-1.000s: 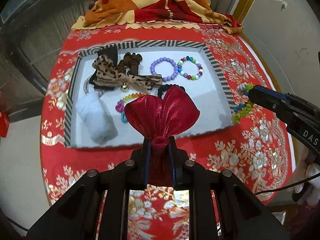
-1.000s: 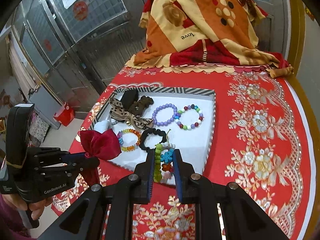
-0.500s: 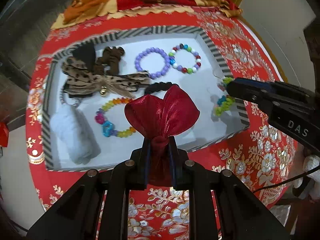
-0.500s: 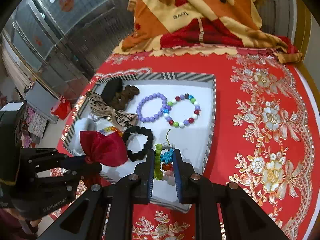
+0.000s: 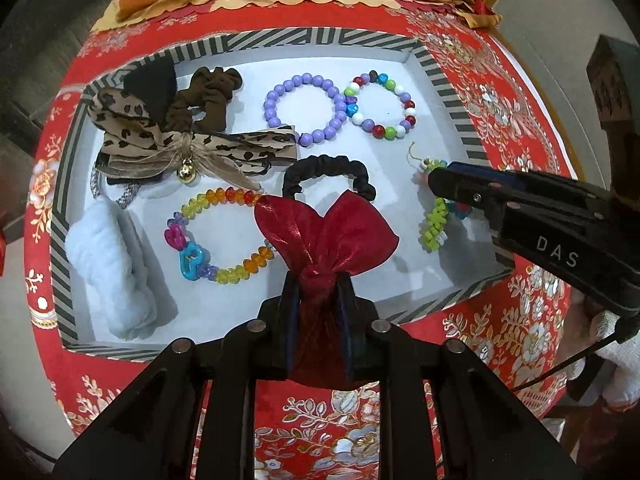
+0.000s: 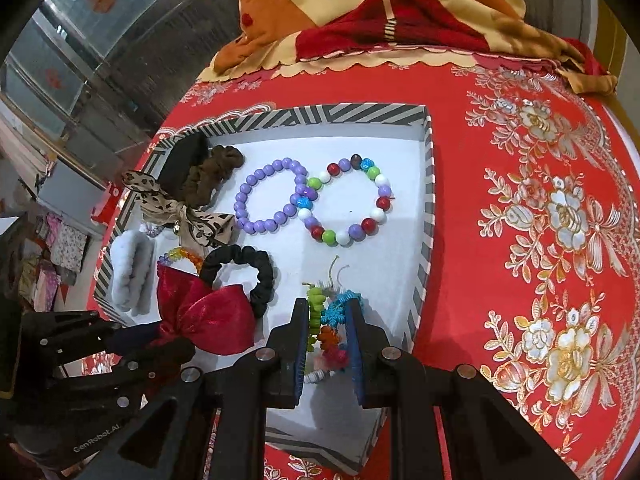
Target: Organize jewelry
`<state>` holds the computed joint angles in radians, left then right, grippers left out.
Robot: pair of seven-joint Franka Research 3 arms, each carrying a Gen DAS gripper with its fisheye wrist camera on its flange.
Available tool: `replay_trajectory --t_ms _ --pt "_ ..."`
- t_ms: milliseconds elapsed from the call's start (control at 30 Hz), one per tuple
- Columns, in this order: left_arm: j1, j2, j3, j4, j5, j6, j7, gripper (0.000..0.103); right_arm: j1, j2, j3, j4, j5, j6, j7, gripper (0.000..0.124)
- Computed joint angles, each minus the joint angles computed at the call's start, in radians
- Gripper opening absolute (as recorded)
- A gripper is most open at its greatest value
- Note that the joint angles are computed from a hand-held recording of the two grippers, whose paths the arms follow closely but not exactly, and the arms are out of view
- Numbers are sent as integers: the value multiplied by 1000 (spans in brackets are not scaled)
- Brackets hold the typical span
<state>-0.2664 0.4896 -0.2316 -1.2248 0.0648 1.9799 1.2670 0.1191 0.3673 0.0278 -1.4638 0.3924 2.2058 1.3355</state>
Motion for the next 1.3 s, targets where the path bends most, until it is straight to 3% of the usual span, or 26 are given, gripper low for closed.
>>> replay_trajectory --t_ms 100,167,367,800,900,1300 --pt "10 -7 0 -6 -16 2 -14 38 -6 -14 4 -14 21 16 -6 41" --pt "18 -28 -1 -35 -28 19 -21 43 -10 -27 6 -26 37 24 -12 41" --pt "34 -112 0 -137 -38 62 -44 45 -2 -101 6 -106 58 77 -25 41" --pt "24 -298 19 -345 91 169 -163 45 48 -285 3 -320 43 211 3 41" --pt "27 -334 20 -379 112 186 -191 45 67 -310 5 -345 -25 220 45 41" --pt "38 -441 20 -474 199 234 -288 45 98 -392 15 -429 -35 269 65 42"
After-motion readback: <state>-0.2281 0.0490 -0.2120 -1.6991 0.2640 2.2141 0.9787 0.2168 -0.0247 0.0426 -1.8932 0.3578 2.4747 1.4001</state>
